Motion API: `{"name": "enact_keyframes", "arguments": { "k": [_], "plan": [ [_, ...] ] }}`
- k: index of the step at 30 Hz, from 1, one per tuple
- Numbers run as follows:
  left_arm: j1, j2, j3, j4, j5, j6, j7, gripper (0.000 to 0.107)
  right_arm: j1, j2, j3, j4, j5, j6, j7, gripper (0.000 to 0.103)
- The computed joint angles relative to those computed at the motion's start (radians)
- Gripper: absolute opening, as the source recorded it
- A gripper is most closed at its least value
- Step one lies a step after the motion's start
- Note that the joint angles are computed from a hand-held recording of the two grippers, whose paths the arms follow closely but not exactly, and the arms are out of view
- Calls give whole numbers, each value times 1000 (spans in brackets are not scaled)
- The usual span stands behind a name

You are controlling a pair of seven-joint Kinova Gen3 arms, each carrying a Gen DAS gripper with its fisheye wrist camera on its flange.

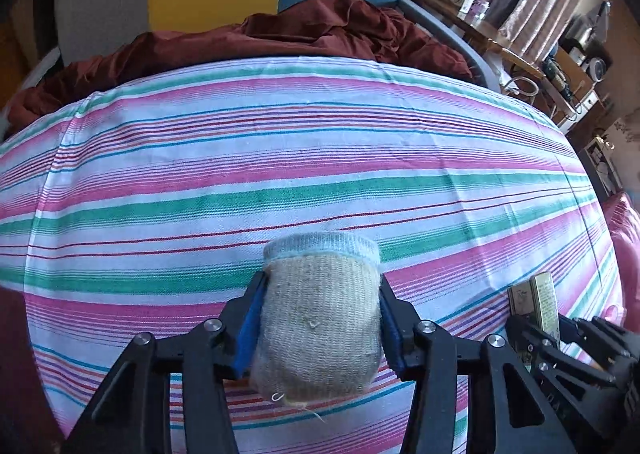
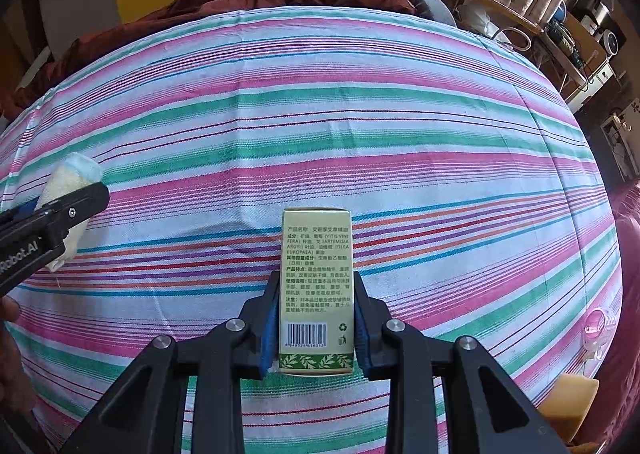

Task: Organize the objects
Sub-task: 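Grasp the knit sock with the left tool while the right tool holds the green box, then carry the knit sock into the gold tray and open the left tool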

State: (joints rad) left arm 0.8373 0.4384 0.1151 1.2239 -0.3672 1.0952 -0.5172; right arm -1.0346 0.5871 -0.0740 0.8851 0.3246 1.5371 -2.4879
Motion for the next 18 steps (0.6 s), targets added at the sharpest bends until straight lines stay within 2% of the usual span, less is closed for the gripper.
{"name": "enact_keyframes", "arguments": {
  "k": [4,9,15,18],
  "plan": [
    [48,-38,1,63,-54,0,25,49,2,-2,0,4,4,-1,9,30],
    [137,-98,32,157,-131,18,141,49,1,-11,-1,17,6,-7,8,30],
    [314,-137,98,277,-342,95,360,50,0,-32,-6,62,18,-28,2,30],
    [355,-123,126,297,-422,145,397,50,1,-39,-8,83,30,-40,1,30]
  ]
}}
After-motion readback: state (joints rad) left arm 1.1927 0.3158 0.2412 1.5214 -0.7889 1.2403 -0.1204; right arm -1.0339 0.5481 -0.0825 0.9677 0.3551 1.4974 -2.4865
